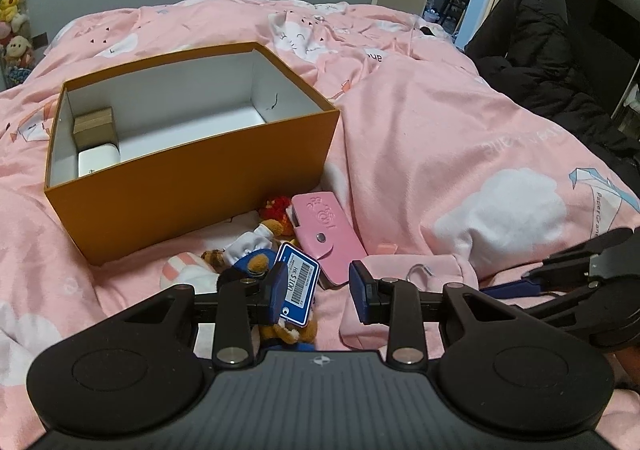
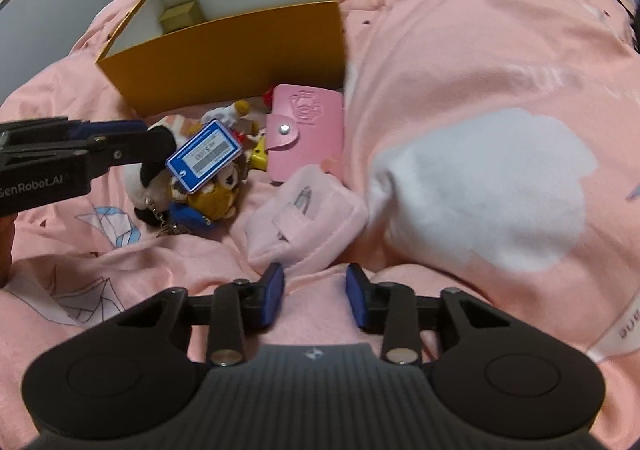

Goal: Organize objects
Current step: 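Grasp the blue-tag keychain with the left tool while the right tool grasps the pink pouch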

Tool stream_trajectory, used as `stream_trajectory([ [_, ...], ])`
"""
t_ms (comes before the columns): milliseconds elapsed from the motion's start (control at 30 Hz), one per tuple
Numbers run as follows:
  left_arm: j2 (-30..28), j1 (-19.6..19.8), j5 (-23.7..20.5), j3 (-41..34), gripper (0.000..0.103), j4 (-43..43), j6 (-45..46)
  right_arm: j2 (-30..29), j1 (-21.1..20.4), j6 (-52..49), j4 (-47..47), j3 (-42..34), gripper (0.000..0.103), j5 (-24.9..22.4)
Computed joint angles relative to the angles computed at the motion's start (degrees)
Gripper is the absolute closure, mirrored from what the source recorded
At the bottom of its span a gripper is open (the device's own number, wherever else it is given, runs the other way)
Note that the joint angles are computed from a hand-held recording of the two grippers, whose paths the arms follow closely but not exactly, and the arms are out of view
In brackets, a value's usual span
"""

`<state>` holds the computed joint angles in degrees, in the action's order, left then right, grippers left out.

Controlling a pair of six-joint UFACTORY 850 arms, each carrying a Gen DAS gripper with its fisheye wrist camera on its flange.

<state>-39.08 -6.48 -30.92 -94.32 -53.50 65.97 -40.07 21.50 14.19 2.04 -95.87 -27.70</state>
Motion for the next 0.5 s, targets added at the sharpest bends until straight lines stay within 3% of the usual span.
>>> stream_trajectory([
  [67, 0.3, 0.0, 0.0, 0.3, 0.065, -1.1, 1.2, -0.1, 0.2, -2.0, 0.5, -0.3, 0.073, 1.5],
  [133, 0.4, 0.2, -0.7, 0.3, 0.065, -2.2, 2.4, -0.5, -0.4, -10.1, 8.5, -1.0, 0.082, 3.5],
  [200, 0.5, 0.3, -1.1, 0.4, 0.065, -2.6, 3.0, -1.8, -0.9, -19.4, 17.5, -2.6, 0.084, 4.2],
  [333, 0.1, 0.3, -0.8, -0.1, 0.065, -0.5, -0.1, -4.8, -1.0, -27.7, 25.1, -6.7, 0.084, 6.0],
  [500, -1.9, 0.1, -1.5, -2.5, 0.065, 4.2, -6.3, -7.9, -0.2, -19.9, 17.1, -10.6, 0.083, 9.9],
])
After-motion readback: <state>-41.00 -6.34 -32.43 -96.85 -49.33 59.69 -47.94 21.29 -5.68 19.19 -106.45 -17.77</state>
